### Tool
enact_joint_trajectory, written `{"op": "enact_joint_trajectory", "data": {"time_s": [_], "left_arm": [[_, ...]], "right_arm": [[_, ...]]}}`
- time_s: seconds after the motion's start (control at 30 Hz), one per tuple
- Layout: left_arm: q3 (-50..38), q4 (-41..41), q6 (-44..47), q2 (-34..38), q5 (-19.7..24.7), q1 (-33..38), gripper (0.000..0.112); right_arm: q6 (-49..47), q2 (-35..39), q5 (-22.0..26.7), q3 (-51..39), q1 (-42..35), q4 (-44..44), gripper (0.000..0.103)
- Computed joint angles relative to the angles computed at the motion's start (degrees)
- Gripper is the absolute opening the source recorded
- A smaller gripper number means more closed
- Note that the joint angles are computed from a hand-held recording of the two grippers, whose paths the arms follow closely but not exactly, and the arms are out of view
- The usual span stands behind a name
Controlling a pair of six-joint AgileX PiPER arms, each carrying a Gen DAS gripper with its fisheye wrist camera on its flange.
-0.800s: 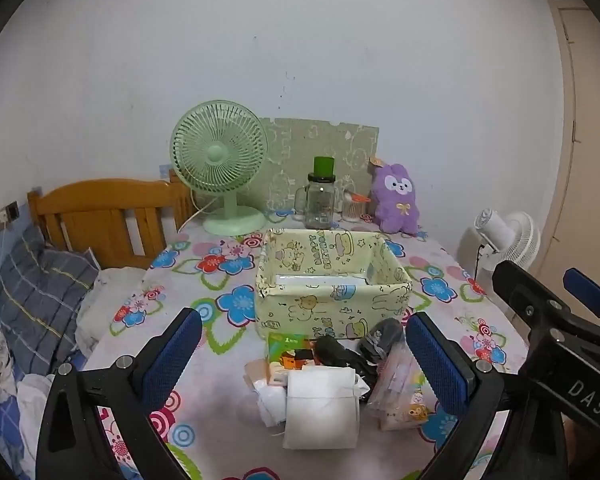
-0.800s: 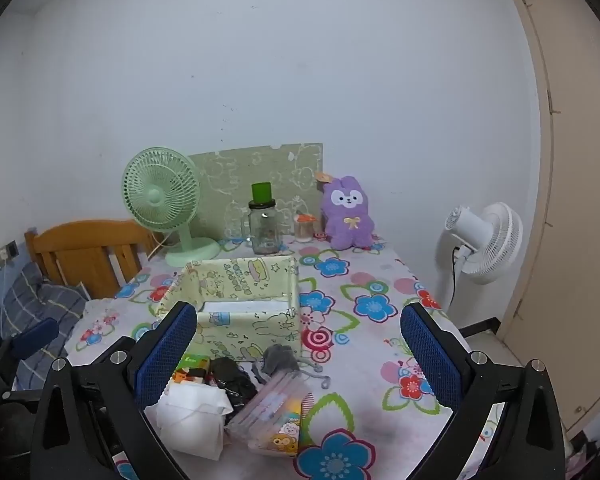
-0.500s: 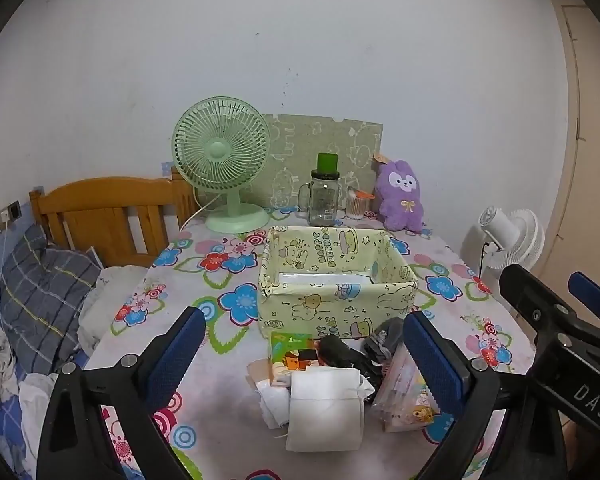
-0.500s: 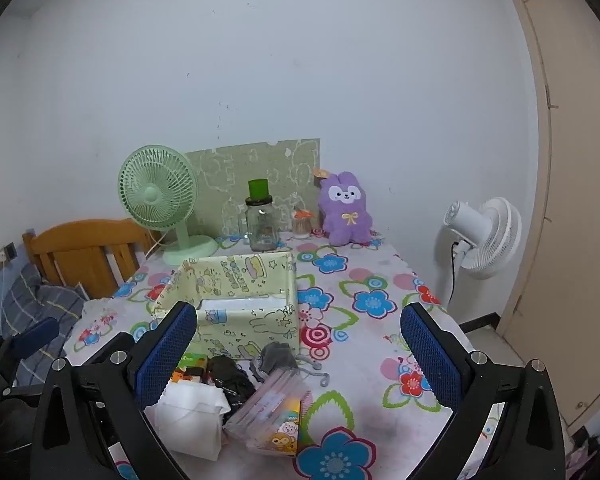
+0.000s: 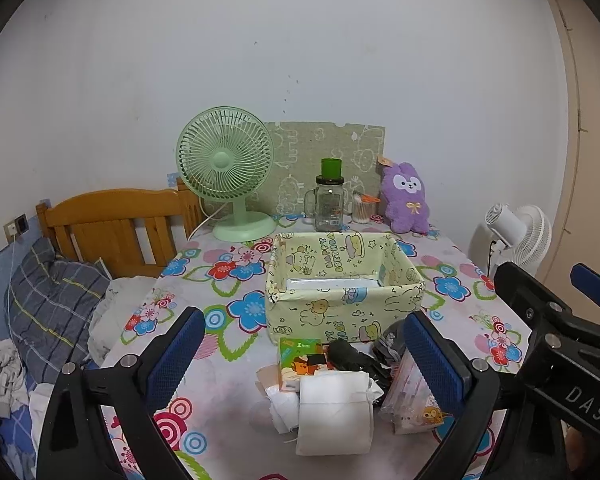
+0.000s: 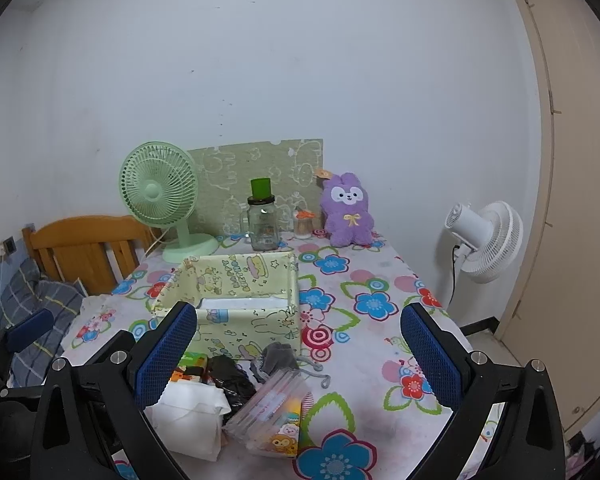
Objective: Organize soft objects
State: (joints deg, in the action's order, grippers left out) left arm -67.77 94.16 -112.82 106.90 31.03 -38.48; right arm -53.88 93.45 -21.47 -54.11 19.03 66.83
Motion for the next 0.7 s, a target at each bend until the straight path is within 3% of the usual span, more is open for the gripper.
{"op": "enact_joint_trajectory", "data": {"time_s": [0.43, 0.7], "left_arm": [[1.29, 2.32, -2.22, -0.46, 0.16, -0.22, 0.101], [0.57, -0.77, 0.51, -0.67, -1.45, 0.50, 0.100]], "right_arm": [[0.61, -0.11, -0.37, 0.06, 0.58, -0.27, 0.103], [-0.14, -0.49, 0.59, 0.06, 0.36, 1.01, 0.103]]}}
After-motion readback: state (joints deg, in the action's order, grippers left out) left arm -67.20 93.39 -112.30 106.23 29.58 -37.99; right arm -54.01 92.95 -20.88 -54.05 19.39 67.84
